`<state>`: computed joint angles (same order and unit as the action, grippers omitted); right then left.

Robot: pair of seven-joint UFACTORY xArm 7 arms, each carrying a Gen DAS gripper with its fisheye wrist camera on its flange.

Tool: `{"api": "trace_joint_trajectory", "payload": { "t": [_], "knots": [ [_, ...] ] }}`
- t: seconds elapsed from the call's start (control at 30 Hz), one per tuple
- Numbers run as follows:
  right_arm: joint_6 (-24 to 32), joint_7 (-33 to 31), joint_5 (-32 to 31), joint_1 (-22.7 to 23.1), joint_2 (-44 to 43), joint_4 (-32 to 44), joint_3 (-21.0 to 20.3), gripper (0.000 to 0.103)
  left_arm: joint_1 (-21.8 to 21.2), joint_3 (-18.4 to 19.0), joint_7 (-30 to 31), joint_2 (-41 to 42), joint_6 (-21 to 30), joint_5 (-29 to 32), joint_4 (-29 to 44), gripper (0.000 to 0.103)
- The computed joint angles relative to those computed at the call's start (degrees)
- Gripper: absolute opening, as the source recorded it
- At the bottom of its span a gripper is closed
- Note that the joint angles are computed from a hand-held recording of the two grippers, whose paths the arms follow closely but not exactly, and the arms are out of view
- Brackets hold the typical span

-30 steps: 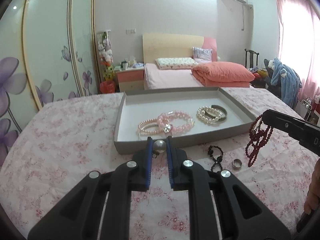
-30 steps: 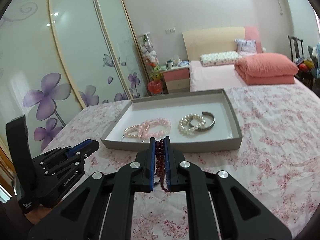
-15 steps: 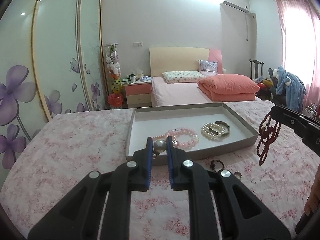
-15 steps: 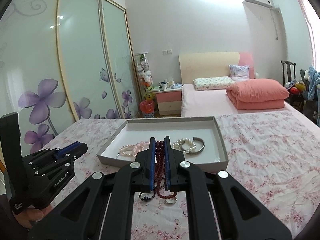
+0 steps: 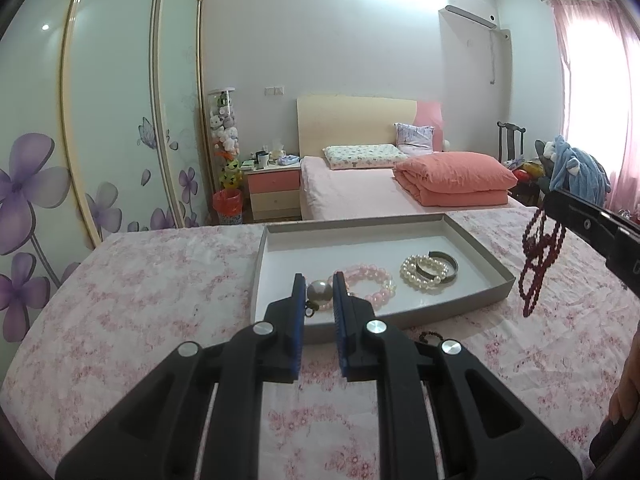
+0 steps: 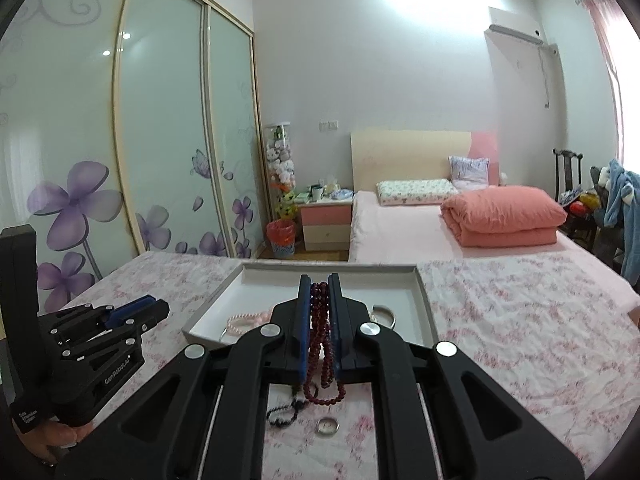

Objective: Organize jewelry
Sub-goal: 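Carry the necklace with the right tool while the left tool carries the pearl to tray, then open the right tool over the tray while the left tool drops the pearl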

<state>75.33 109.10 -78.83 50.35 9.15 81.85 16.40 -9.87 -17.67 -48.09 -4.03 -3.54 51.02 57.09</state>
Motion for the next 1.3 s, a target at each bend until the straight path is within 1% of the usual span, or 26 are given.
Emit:
{"api": "trace_joint_trajectory", "payload": {
  "t": [0.1, 0.2, 0.3, 0.37, 0.53, 0.7, 0.8, 0.93, 1.03, 1.13, 1.3],
  "knots": [
    [0.1, -0.8, -0.9, -0.3, 0.3, 0.9, -0.4, 0.009, -0.5, 0.3, -0.2, 1.4, 0.6, 0.8, 1.9, 0.014],
    [-0.4, -1.7, -1.3, -0.9, 0.8, 1.7, -1.0, 0.009, -3.1, 2.3, 2.1, 3.2, 1.3, -1.3, 3.8, 0.014],
    [-2.1, -2.2, -1.3, -1.8, 1.1, 2.3, -1.8, 0.009, -5.4, 3.6, 8.0, 5.6, 2.3, -7.6, 6.0, 0.014],
    [-3.2, -2.2, -1.1, -2.4, 1.3, 2.6, -2.2, 0.009, -6.6, 4.4, 10.3, 7.2, 3.0, -10.1, 7.6, 0.014],
    [-7.0, -1.4, -0.4, -4.5, 2.3, 3.8, -3.7, 0.009, -7.6, 3.9, 19.3, 12.7, 5.2, -19.6, 13.1, 0.014],
    [-10.1, -1.3, 0.6, -6.0, 4.9, 6.7, -5.7, 0.009, -10.5, 5.5, 23.9, 18.9, 7.7, -25.0, 20.2, 0.014],
    [-11.9, -0.7, 1.0, -6.5, 5.8, 7.7, -6.9, 0.009, -13.0, 7.8, 25.3, 22.0, 8.8, -27.0, 24.0, 0.014],
    [-14.1, -1.8, 2.5, -6.9, 7.8, 9.3, -8.2, 0.009, -16.1, 10.7, 27.0, 25.5, 10.3, -29.4, 27.8, 0.014],
    [-15.8, -2.7, 4.5, -7.3, 9.3, 10.3, -9.2, 0.009, -17.4, 12.0, 28.8, 27.9, 12.1, -32.1, 30.4, 0.014],
    [-17.7, -1.9, 6.2, -7.5, 9.8, 9.8, -10.2, 0.009, -19.0, 13.9, 29.8, 29.8, 14.0, -33.9, 32.6, 0.014],
    [-19.8, -1.0, 7.2, -7.7, 10.2, 9.3, -11.1, 0.009, -20.7, 15.9, 30.2, 31.7, 15.6, -34.8, 34.9, 0.015]
  ]
}}
